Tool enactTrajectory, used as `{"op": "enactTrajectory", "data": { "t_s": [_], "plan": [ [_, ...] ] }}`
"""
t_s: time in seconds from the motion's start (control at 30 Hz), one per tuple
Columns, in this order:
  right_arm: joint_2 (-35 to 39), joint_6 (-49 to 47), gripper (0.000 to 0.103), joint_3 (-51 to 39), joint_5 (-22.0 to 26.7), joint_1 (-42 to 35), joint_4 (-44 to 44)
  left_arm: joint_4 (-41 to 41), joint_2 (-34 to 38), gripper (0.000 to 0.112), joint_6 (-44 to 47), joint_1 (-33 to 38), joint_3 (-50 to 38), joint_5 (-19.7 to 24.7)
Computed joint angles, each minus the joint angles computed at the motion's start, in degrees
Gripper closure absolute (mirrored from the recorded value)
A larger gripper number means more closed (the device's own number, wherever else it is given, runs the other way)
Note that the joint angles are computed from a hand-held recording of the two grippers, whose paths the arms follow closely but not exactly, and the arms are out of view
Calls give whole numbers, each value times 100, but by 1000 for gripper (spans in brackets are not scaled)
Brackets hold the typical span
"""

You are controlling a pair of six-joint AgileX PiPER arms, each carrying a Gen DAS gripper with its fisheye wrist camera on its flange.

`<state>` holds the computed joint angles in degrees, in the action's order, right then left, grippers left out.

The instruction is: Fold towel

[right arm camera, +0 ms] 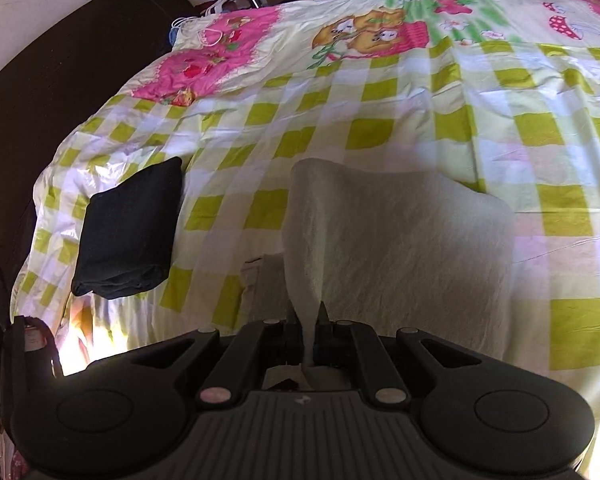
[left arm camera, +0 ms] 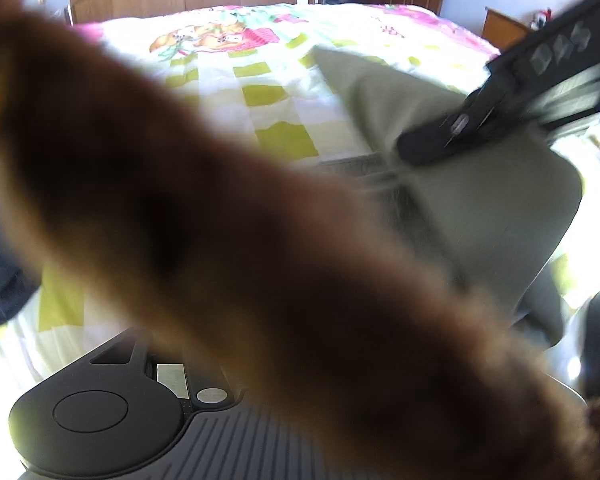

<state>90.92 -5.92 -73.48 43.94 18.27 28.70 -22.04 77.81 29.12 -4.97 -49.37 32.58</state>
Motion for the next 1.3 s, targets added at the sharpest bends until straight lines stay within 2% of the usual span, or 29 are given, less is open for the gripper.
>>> {"op": "enactTrajectory", "data": {
  "t_s": [0.17, 0.3, 0.5, 0.57, 0.63, 0.73, 0.8, 0.9, 1.03, 1.13, 1.23, 1.3],
  "plan": [
    [350, 485, 81, -306, -55, 491, -602, -638, 293, 58, 631, 410, -152, 378],
    [617, 775, 80, -487, -6, 612, -709, -923, 159, 58, 943, 538, 13, 375],
    [649, 435, 74, -481, 93, 442, -48, -1368, 163, 58, 1439, 830, 61, 533],
    [649, 409, 74, -517, 69, 483, -125, -1418, 76, 58, 1550, 973, 142, 566],
    [645, 270, 73, -549, 121, 537, -105, -1525, -61, 57, 1702, 1211, 224, 733],
    [528, -343, 73, -441, 138, 362, 614, -1721, -402, 55, 2024, 1646, 418, 1017],
    [532, -463, 73, -575, 278, 287, 697, -1866, -591, 54, 2316, 2031, 485, 1325],
    [586, -215, 66, -824, 196, 395, 33, -2069, -753, 54, 2572, 2576, 404, 1882],
    [1000, 300, 59, -1329, 323, 510, -689, -2418, -950, 49, 2878, 2881, 281, 2256],
    [1325, 613, 57, -1718, 508, 669, -1096, -2643, -939, 47, 2907, 2542, 338, 2065],
    [1480, 491, 55, -1870, 580, 820, -1151, -2220, -785, 49, 2312, 1673, 407, 1278],
    [1544, 763, 56, -1893, 476, 1016, -1679, -1957, -675, 51, 1958, 1264, 445, 865]
  ]
}}
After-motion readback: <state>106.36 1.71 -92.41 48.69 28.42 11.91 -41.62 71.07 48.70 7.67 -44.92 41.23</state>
